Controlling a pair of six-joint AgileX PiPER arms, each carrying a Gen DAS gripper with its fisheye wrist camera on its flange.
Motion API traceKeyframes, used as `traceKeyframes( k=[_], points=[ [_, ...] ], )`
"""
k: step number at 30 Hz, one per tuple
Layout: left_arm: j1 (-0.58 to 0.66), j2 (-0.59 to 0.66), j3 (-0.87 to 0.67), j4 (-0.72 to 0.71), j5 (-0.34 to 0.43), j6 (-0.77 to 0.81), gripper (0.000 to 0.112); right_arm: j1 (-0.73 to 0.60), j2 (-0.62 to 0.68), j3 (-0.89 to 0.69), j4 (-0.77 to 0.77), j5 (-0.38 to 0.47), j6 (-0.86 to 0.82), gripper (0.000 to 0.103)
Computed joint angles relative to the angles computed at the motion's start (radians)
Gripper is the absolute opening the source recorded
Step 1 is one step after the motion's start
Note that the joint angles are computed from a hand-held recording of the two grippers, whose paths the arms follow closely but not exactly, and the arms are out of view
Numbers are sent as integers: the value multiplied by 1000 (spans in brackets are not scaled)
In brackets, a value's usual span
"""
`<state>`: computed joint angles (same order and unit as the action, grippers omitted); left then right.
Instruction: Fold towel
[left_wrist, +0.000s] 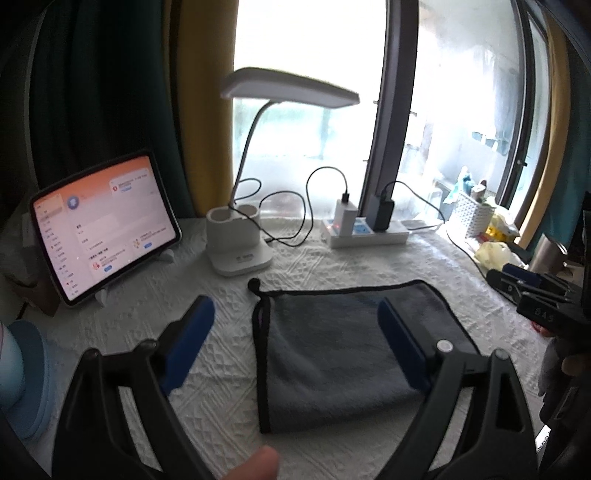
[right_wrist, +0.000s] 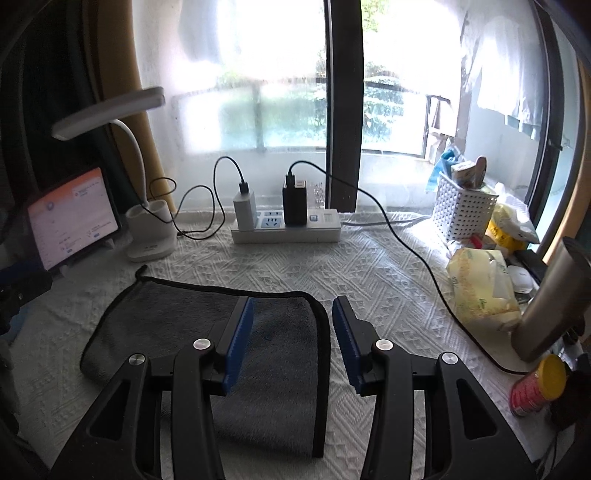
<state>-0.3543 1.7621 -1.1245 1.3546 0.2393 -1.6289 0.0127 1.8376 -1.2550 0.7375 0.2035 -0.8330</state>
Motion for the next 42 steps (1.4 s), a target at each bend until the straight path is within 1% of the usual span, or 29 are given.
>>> traceKeyframes(
  k=[7, 11, 14, 18, 21, 23, 27, 30, 33, 34, 35, 36, 40, 42],
  points=[
    [-54, -101, 94, 155, 45, -169, 91, 0, -116, 117, 208, -25, -214, 47],
    [-102, -166, 148, 210, 105, -228, 92, 2, -186, 182, 328, -35, -335, 47],
    [-128, -209, 185, 248, 131, -269, 92, 3, -242, 230, 402, -40, -413, 47],
    [-174, -282, 246, 316, 172, -345, 92, 6, -317, 288, 452, -45, -465, 47],
    [-225, -332, 280, 312, 229, -343, 92, 9, -382, 336, 493, -48, -507, 47],
    [-256, -363, 299, 305, 258, -339, 92, 10, -421, 362, 498, -48, -510, 47],
    [-334, -434, 345, 304, 345, -349, 92, 8, -509, 420, 519, -47, -531, 47],
    [-379, -473, 362, 291, 388, -342, 92, 9, -567, 450, 464, -45, -476, 47],
    [-405, -509, 372, 265, 406, -319, 92, 15, -628, 479, 363, -48, -378, 47],
    [-421, -524, 374, 247, 421, -301, 92, 27, -653, 492, 285, -66, -300, 48],
    [-435, -534, 375, 237, 437, -290, 92, 31, -667, 498, 242, -70, -259, 48],
    [-455, -552, 381, 231, 459, -281, 92, 33, -687, 509, 209, -69, -227, 48],
    [-540, -602, 396, 212, 552, -261, 92, 49, -782, 544, -28, -72, 17, 48],
    [-582, -625, 408, 224, 592, -261, 92, 50, -837, 565, -77, -69, 74, 48]
  ],
)
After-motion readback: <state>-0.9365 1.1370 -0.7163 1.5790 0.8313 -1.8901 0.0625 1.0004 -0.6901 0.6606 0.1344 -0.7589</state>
